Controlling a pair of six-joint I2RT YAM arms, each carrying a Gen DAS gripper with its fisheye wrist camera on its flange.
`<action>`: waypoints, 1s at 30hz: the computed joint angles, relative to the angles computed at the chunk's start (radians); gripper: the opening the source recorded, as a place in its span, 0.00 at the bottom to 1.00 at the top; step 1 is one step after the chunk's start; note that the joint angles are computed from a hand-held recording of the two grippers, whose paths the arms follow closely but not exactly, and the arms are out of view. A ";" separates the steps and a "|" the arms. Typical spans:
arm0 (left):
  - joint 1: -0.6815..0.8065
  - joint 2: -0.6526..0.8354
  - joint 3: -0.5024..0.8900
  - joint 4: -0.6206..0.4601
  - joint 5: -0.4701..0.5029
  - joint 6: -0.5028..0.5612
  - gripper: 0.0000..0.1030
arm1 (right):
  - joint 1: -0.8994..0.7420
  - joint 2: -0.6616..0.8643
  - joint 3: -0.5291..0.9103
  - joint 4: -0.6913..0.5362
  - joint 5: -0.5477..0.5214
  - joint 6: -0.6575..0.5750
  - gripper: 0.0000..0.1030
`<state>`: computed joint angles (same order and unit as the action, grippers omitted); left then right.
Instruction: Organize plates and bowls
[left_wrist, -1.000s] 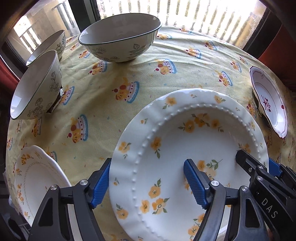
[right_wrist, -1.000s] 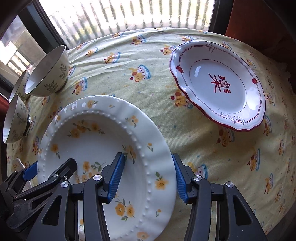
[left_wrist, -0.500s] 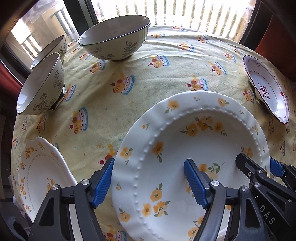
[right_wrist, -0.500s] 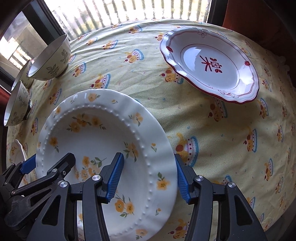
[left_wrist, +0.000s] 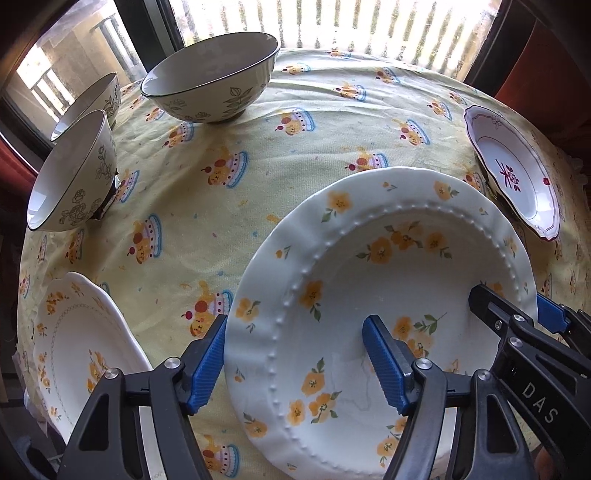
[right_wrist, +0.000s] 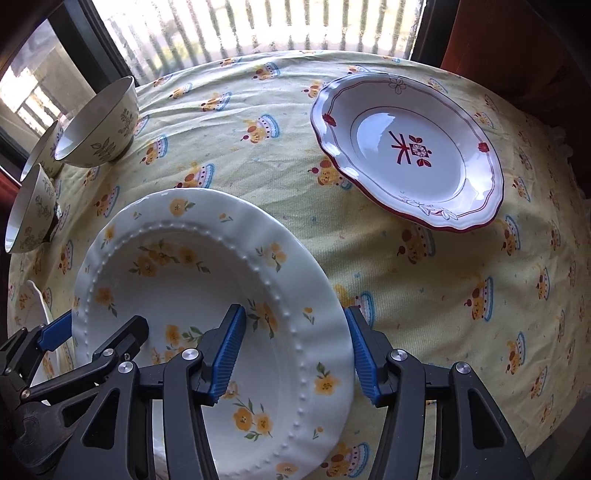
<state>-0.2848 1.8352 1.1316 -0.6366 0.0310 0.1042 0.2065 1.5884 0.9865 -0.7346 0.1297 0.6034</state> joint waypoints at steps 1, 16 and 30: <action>0.002 -0.007 0.000 -0.007 0.008 0.004 0.71 | 0.000 -0.006 0.005 -0.010 0.005 0.005 0.57; 0.159 -0.087 0.035 -0.112 0.111 0.180 0.70 | 0.183 -0.036 0.133 -0.196 0.136 0.233 0.57; 0.398 -0.073 0.099 -0.194 0.187 0.390 0.70 | 0.375 0.141 0.377 -0.318 0.194 0.411 0.57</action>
<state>0.1133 1.7618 1.2302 -0.8309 0.2184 0.4940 0.5815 1.7293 1.3639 -1.0525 0.3238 1.0149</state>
